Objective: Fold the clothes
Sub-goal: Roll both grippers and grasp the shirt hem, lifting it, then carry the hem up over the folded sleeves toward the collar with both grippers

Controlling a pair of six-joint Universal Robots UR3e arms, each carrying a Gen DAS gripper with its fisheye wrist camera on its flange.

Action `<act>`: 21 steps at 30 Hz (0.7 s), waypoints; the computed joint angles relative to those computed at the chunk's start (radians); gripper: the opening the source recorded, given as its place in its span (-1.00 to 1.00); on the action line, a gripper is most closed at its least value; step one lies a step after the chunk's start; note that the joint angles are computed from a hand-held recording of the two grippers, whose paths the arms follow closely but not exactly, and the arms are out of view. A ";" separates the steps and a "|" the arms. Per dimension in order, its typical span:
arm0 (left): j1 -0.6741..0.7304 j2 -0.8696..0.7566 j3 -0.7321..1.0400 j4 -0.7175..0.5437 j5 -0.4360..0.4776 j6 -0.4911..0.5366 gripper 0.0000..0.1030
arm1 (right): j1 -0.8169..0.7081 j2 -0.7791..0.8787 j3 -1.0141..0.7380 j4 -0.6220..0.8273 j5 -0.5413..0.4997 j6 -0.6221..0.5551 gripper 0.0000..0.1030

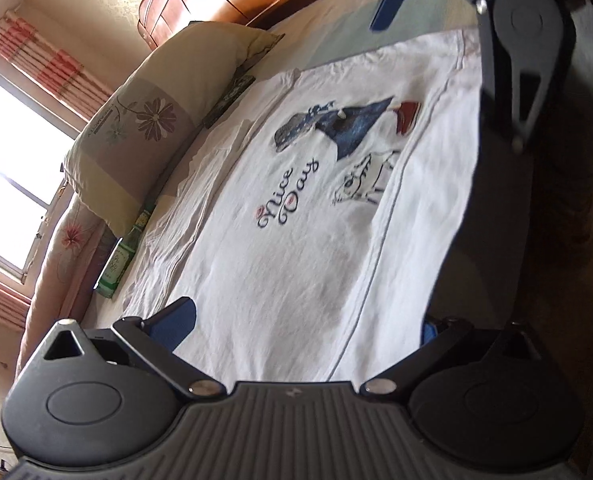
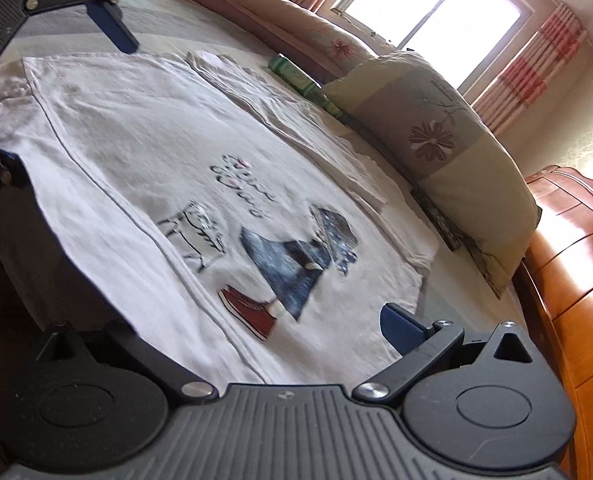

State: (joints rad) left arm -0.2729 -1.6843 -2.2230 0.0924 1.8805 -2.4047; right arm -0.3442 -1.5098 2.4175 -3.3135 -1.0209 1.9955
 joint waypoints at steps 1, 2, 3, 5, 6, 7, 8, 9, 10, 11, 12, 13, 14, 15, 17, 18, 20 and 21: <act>0.013 0.008 -0.026 0.029 -0.004 0.009 0.99 | -0.018 -0.001 0.005 -0.004 0.003 -0.009 1.00; 0.014 0.006 -0.036 0.047 0.012 0.015 0.99 | -0.030 0.001 0.013 -0.021 0.000 -0.015 1.00; 0.009 -0.011 -0.047 0.092 0.041 0.031 0.99 | -0.037 0.002 0.019 -0.032 0.000 -0.019 1.00; -0.006 -0.048 -0.061 0.172 0.089 0.068 0.99 | -0.042 0.002 0.027 -0.047 0.000 -0.022 1.00; -0.018 -0.073 -0.058 0.208 0.110 0.086 0.99 | -0.033 0.007 0.033 -0.069 -0.001 -0.016 1.00; -0.032 -0.094 -0.053 0.235 0.122 0.096 0.99 | -0.024 0.012 0.039 -0.088 -0.001 -0.011 1.00; -0.044 -0.115 -0.047 0.261 0.131 0.107 0.99 | -0.013 0.014 0.041 -0.096 0.003 -0.009 1.00; -0.053 -0.133 -0.043 0.287 0.127 0.115 0.99 | 0.005 0.020 0.043 -0.107 0.006 -0.004 1.00; -0.062 -0.152 -0.036 0.309 0.123 0.118 0.99 | 0.028 0.034 0.043 -0.132 0.000 0.004 1.00; -0.076 -0.181 -0.023 0.337 0.132 0.122 0.99 | 0.051 0.049 0.042 -0.156 -0.006 0.011 1.00; -0.087 -0.206 -0.010 0.357 0.145 0.132 0.99 | 0.073 0.067 0.042 -0.187 -0.015 0.019 1.00; -0.091 -0.228 -0.006 0.386 0.154 0.151 0.99 | 0.092 0.099 0.046 -0.253 -0.030 0.026 1.00; -0.092 -0.244 -0.005 0.412 0.161 0.169 0.99 | 0.108 0.128 0.049 -0.310 -0.044 0.031 1.00; -0.084 -0.247 -0.013 0.429 0.164 0.184 0.99 | 0.108 0.135 0.048 -0.326 -0.053 0.034 1.00; -0.065 -0.247 -0.034 0.462 0.175 0.206 0.99 | 0.108 0.152 0.045 -0.357 -0.071 0.040 1.00; -0.049 -0.245 -0.054 0.487 0.182 0.214 0.99 | 0.107 0.160 0.043 -0.373 -0.080 0.043 1.00; -0.036 -0.256 -0.073 0.528 0.219 0.225 0.99 | 0.098 0.166 0.047 -0.393 -0.086 0.052 1.00; -0.037 -0.271 -0.075 0.551 0.242 0.236 0.99 | 0.094 0.170 0.052 -0.404 -0.085 0.053 1.00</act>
